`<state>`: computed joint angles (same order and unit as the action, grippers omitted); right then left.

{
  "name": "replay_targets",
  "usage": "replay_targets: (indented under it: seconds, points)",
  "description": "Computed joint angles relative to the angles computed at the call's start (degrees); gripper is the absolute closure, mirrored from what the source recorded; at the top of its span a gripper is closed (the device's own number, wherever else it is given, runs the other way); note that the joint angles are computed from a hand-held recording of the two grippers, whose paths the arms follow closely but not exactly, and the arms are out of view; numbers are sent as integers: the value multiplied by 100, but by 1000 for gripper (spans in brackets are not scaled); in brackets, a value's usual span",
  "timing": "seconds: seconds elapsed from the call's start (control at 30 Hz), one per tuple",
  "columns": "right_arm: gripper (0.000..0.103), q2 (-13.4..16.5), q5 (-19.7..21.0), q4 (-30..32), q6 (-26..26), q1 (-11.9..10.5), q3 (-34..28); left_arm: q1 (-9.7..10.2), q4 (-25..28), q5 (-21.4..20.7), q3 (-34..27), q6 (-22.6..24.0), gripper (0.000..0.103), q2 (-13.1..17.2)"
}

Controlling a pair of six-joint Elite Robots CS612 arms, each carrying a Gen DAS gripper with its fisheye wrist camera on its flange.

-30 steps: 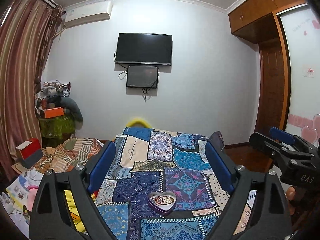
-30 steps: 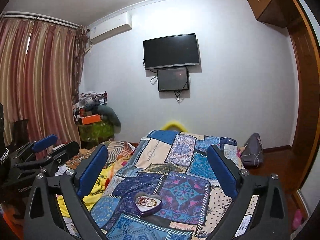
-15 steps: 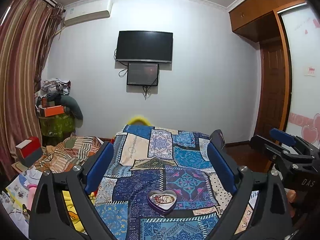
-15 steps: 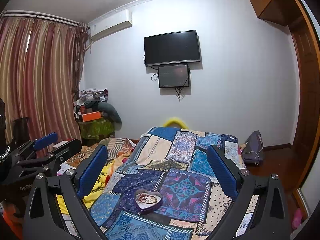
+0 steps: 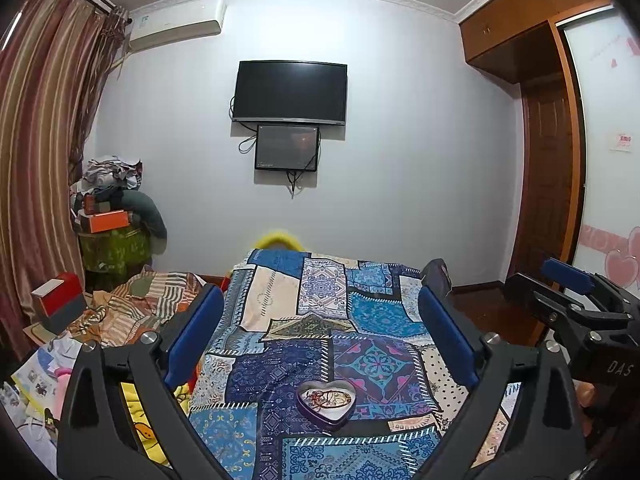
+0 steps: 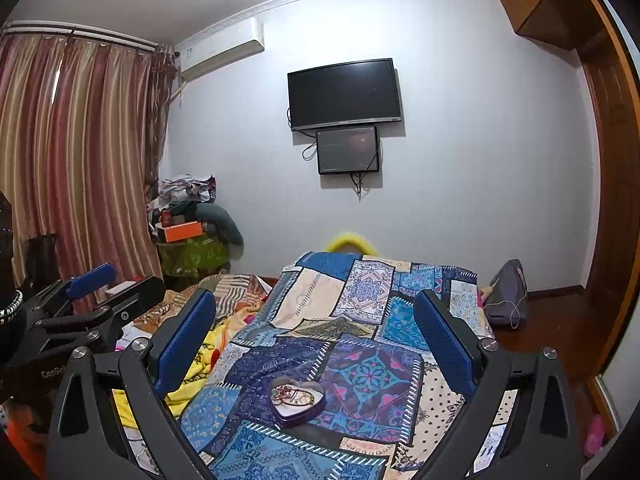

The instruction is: Organize jewelry

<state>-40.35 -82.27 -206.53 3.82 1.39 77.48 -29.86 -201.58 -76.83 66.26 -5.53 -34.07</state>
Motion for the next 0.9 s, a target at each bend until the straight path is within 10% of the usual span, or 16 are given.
replay_targets:
  seconds: [0.9]
  points:
    - [5,-63,-21,87,-59,5,57,44,173,-168,-22,-79,3,-5]
